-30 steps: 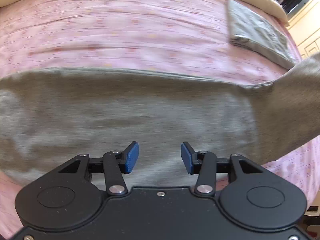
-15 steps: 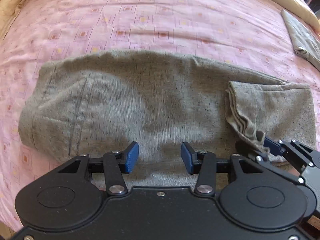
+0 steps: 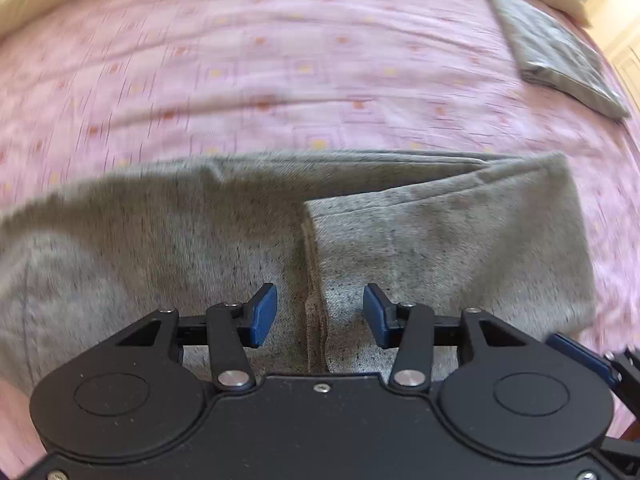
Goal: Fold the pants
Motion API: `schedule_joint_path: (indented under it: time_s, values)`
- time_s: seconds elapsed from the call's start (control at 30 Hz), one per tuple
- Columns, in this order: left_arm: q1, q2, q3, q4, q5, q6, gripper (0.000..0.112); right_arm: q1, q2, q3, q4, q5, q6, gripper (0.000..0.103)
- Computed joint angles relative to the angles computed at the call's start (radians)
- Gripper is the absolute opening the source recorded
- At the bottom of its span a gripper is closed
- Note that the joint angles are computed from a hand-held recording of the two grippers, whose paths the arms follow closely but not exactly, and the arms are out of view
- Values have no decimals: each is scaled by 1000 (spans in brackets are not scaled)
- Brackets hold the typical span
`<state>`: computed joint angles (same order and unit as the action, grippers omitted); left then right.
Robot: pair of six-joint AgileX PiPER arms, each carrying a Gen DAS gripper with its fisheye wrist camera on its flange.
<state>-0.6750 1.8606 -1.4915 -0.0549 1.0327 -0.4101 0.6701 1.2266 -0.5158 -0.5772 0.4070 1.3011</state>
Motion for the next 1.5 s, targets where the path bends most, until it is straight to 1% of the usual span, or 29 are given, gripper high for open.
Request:
schedule_joint_path:
  time_s: [0.1, 0.17, 0.23, 0.27, 0.3, 0.33, 0.37, 0.4, 0.43, 0.47, 0.53, 0.57, 0.63, 0.67, 0.73, 0.8, 0.83, 0.93, 1.03, 1.07, 1.13, 1.17, 1.2, 1.23, 1.27, 1.33, 1.37, 1.43, 1.5]
  values:
    - [64, 19, 20, -117, 7, 24, 55, -61, -9, 21, 52, -17, -69, 40]
    - [97, 48, 17, -185, 27, 66, 56, -103, -12, 37, 86, -51, -121, 40]
    - [118, 66, 19, -250, 20, 100, 65, -135, -17, 48, 109, -81, -150, 40]
    - [127, 73, 15, -284, 21, 117, 76, -150, -18, 52, 134, -94, -177, 40]
    - [133, 77, 11, -311, 21, 128, 74, -163, -20, 56, 165, -105, -210, 40]
    - [127, 75, 7, -309, 16, 122, 65, -175, -18, 58, 193, -116, -242, 40]
    - [109, 60, 8, -283, 1, 105, 32, -185, -16, 60, 221, -125, -275, 40]
    - [92, 45, 8, -262, -6, 98, 13, -191, -15, 64, 243, -132, -301, 40]
    - [57, 12, 20, -207, -25, 70, 12, -196, -18, 68, 257, -135, -314, 40]
    - [3, -37, 48, -114, -67, 19, 10, -201, -21, 73, 271, -139, -327, 40]
    - [-124, -155, 131, 86, -179, -19, 10, -218, -34, 88, 330, -143, -382, 40]
    - [-188, -197, 161, 186, -204, -24, 12, -228, -38, 95, 365, -145, -416, 40]
    - [-301, -239, 189, 386, -191, -52, 27, -249, -46, 107, 440, -146, -492, 40]
    - [-348, -238, 206, 485, -176, -116, 30, -267, -43, 110, 495, -146, -558, 40]
    - [-387, -187, 180, 592, -87, -249, 30, -287, -44, 112, 532, -141, -615, 40]
    - [-346, -133, 114, 569, 1, -310, 30, -305, -53, 114, 566, -137, -667, 40]
    - [-311, -123, 97, 539, 15, -330, 30, -316, -59, 116, 582, -137, -696, 40]
    - [-236, -113, 63, 457, 22, -310, 30, -347, -63, 118, 576, -152, -730, 40]
    - [-189, -58, -14, 363, 28, -244, 30, -397, -31, 112, 568, -158, -756, 39]
    - [-180, -32, -37, 331, 35, -238, 31, -406, -14, 113, 533, -162, -726, 39]
    - [-173, 25, -72, 298, 65, -244, 32, -420, 59, 99, 405, -126, -610, 33]
    - [-175, 63, -86, 288, 84, -233, 33, -431, 101, 89, 393, -106, -599, 21]
    - [-167, 94, -105, 269, 111, -215, 34, -456, 115, 103, 420, -126, -622, 17]
    - [-165, 104, -93, 263, 106, -214, 34, -481, 107, 118, 487, -151, -680, 16]
    - [-174, 93, -70, 281, 80, -232, 34, -497, 102, 111, 549, -136, -735, 16]
    - [-190, 100, -80, 309, 98, -243, 39, -488, 68, 88, 553, -94, -754, 17]
    - [-193, 101, -83, 317, 106, -253, 42, -478, 36, 92, 531, -107, -753, 17]
    - [-209, 103, -78, 358, 121, -274, 54, -467, 11, 86, 478, -145, -757, 17]
    - [-220, 110, -76, 406, 144, -316, 74, -504, 59, 53, 545, -183, -872, 17]
